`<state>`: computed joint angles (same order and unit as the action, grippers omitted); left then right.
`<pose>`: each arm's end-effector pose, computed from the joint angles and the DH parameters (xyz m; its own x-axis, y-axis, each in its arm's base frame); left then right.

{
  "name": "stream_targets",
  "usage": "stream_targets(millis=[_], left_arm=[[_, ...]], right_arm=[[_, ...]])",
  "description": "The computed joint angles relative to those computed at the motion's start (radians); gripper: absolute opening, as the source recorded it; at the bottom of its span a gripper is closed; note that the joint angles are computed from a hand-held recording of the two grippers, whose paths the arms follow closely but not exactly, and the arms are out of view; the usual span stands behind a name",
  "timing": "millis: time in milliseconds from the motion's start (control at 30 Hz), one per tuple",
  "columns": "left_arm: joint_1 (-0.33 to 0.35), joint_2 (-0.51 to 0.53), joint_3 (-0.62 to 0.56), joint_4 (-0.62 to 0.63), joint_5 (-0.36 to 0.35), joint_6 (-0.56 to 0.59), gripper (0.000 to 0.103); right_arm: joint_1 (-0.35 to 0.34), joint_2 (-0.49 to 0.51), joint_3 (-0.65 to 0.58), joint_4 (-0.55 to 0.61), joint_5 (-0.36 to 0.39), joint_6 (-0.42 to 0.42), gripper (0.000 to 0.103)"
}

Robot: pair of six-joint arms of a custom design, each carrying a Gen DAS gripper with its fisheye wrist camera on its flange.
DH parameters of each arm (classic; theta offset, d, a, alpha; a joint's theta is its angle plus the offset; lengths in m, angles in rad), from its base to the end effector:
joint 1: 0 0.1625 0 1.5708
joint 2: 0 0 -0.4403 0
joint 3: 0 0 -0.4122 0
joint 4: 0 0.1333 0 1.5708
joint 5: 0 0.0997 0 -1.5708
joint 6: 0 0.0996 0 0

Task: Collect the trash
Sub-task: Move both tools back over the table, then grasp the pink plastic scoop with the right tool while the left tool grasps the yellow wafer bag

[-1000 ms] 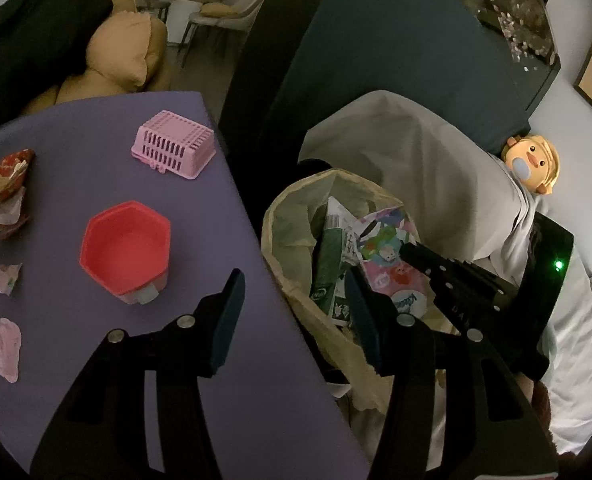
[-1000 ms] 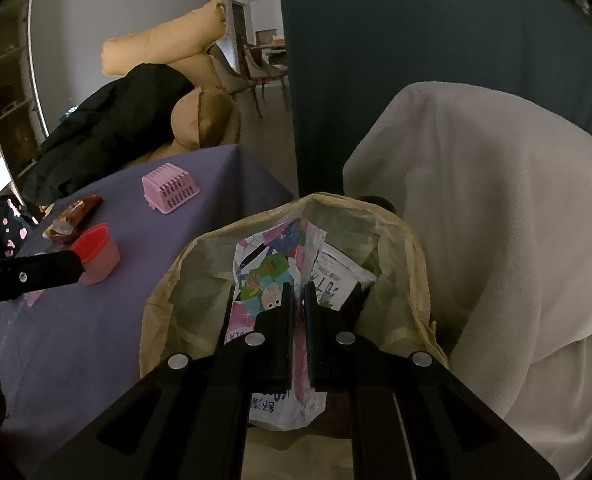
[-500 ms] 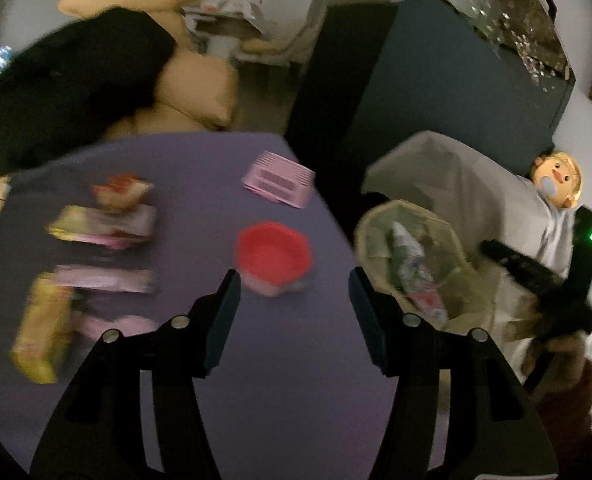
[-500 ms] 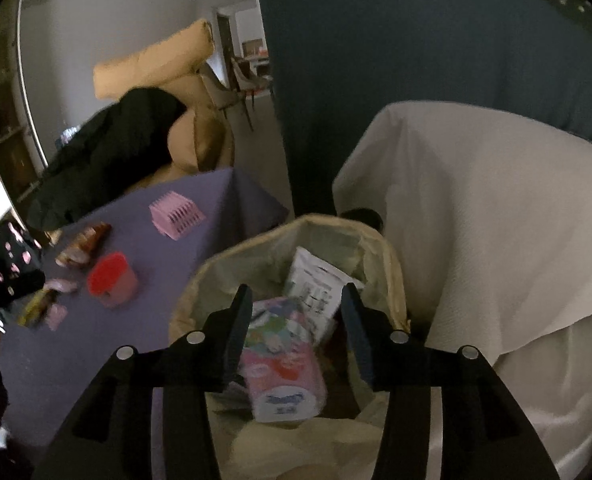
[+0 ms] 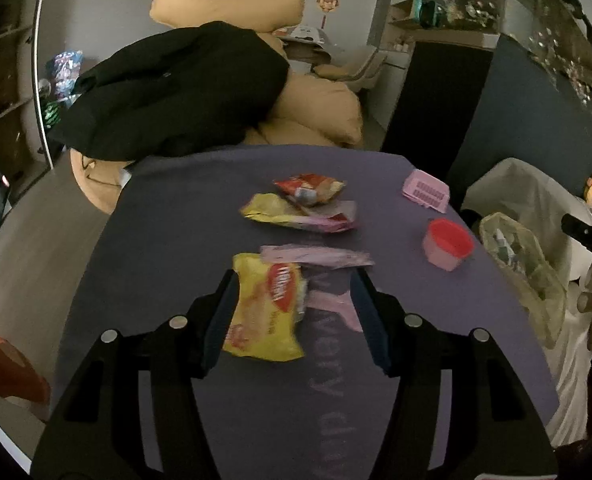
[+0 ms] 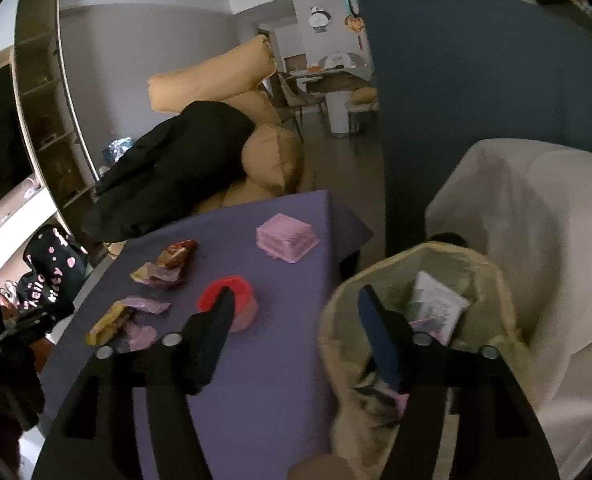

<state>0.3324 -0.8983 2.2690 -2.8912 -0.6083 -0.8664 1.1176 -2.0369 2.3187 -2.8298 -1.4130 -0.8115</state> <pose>-0.3580 -0.3511 0.0411 -0.8149 0.1102 -0.5691 0.4990 0.6329 -0.5920 -0.0129 -0.3667 0.4688 -0.8281 -0.1477 0.5407 -0.5168 0.5749 -0.6344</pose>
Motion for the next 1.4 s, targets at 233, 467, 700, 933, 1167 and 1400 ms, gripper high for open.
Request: stream_targets(millis=[233, 467, 700, 933, 1167, 1400], left_arm=[[0.033, 0.036, 0.054, -0.212, -0.012, 0.143, 0.055], [0.090, 0.036, 0.040, -0.211, -0.101, 0.238, 0.058], [0.118, 0.010, 0.061, -0.175, -0.119, 0.225, 0.058], [0.094, -0.068, 0.132, -0.213, -0.075, 0.151, 0.058], [0.059, -0.109, 0.166, -0.200, -0.032, 0.092, 0.058], [0.060, -0.089, 0.159, -0.232, -0.085, 0.096, 0.058]], right_arm=[[0.079, 0.029, 0.053, -0.068, -0.078, -0.004, 0.063], [0.120, 0.042, 0.104, -0.165, -0.136, -0.008, 0.063], [0.156, 0.112, 0.105, -0.166, -0.194, 0.015, 0.063], [0.254, 0.284, 0.091, -0.096, -0.272, -0.034, 0.062], [0.358, 0.481, 0.083, -0.165, -0.362, -0.032, 0.055], [0.377, 0.535, 0.057, -0.147, -0.428, -0.018, 0.037]])
